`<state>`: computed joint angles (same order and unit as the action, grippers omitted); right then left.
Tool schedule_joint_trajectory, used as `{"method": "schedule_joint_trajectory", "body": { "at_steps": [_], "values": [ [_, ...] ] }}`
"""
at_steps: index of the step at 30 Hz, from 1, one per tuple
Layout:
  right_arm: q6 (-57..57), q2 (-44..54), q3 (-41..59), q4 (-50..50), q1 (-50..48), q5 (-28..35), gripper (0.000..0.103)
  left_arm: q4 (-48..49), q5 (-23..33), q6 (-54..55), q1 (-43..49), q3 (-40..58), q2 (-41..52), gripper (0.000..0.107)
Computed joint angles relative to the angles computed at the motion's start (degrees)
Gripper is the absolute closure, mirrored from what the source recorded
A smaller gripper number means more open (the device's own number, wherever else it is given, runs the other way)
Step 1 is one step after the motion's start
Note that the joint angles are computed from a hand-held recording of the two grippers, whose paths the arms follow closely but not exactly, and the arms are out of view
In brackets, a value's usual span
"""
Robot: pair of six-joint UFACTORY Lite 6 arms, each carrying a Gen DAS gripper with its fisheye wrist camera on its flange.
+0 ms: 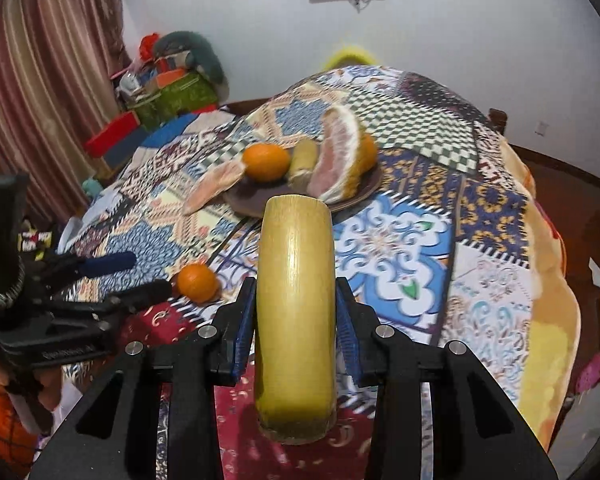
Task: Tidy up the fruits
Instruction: 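Lift corn cob with right tool while left tool approaches small mandarin on quilt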
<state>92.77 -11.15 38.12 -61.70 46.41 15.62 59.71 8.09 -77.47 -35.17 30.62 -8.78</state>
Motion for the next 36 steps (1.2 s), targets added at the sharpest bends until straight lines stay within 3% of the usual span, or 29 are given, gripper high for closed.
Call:
{"method": "schedule_joint_trajectory", "body": {
  "at_steps": [6,15,23,30,36],
  "values": [
    [-0.4,-1.6,-2.1,0.4,-2.7,-0.6,0.069,15.2,-1.1,-15.0,-0.3,3.7,6.9,0.044],
    [-2.0,-1.1,-3.1,2.3,-4.6,-2.8,0.069,26.8,-3.7,-25.2,0.3,5.6,10.6,0.073],
    [-1.8,-0.5,-2.2,1.1,-5.9,-3.8,0.069,20.9,-3.1,-18.9,0.0,5.1,9.1,0.075],
    [-3.8,0.7,0.7,1.2,-7.9,-4.7,0.069,3.9,-3.1,-0.5,2.9,6.3,5.8,0.075],
    [-3.7,4.8,5.8,-1.3,-9.7,-5.9,0.069,-4.0,-3.0,9.5,5.6,10.6,7.5,0.075]
  ]
}}
